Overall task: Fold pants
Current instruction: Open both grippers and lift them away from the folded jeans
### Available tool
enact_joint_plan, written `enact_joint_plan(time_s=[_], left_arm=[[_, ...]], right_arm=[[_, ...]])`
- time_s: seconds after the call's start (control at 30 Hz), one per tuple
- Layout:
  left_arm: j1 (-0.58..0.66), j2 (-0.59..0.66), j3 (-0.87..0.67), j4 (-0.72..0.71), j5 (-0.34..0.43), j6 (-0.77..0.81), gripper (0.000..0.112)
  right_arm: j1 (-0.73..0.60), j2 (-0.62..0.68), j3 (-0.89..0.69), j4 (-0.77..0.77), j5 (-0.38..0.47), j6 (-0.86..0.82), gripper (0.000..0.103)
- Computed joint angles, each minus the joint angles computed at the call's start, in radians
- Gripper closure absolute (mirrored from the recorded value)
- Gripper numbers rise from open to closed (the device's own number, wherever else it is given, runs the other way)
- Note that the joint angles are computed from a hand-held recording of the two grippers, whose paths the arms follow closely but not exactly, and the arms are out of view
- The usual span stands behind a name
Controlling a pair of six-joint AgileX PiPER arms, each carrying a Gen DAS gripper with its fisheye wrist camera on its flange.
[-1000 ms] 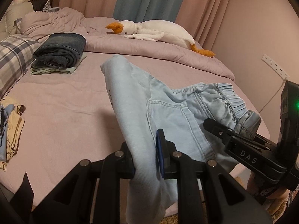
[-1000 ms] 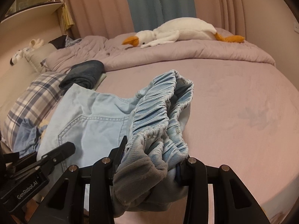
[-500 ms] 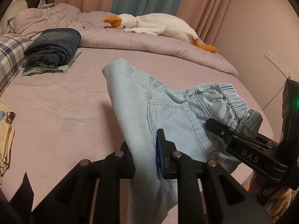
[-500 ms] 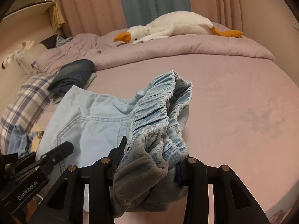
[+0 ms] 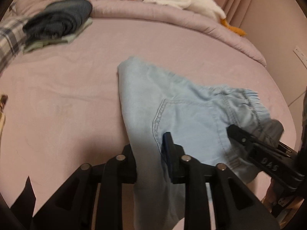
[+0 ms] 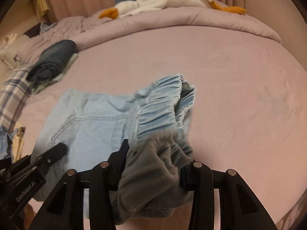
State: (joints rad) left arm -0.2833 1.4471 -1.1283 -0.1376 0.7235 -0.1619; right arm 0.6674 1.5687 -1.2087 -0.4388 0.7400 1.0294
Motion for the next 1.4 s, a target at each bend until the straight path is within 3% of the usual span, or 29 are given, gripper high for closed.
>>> enact_joint_plan(time_s=[0.17, 0.27, 0.4, 0.57, 0.67, 0.93, 1.13, 1.4], left_arm=[[0.007, -0.01, 0.031, 0.0, -0.021, -0.015, 0.077], [0.003, -0.016, 0.028, 0.013, 0.007, -0.04, 0.063], [0.038, -0.075, 0.041, -0.049, 0.066, -0.009, 0.059], [0.007, -0.239, 0.075, 0.066, 0.06, -0.132, 0.02], [-0.001, -0.331, 0.077, 0.071, 0.07, -0.153, 0.013], [-0.142, -0.459, 0.058, 0.246, 0.14, -0.324, 0.01], [-0.251, -0.5, 0.076, 0.342, 0.206, -0.444, 0.01], [-0.395, -0.509, 0.093, 0.477, 0.276, -0.6, 0.01]], right_arm=[[-0.022, -0.01, 0.03, 0.046, -0.027, -0.023, 0.053], [-0.041, -0.023, 0.053, 0.079, -0.052, -0.04, 0.049], [-0.03, -0.073, 0.088, 0.076, -0.043, -0.018, 0.049], [0.042, -0.153, 0.109, -0.029, 0.036, 0.073, 0.048], [0.106, -0.218, 0.125, -0.132, 0.084, 0.156, 0.032], [0.284, -0.343, 0.138, -0.369, 0.186, 0.337, 0.014], [0.328, -0.345, 0.144, -0.424, 0.202, 0.389, 0.013], [0.429, -0.348, 0.146, -0.474, 0.285, 0.453, 0.013]])
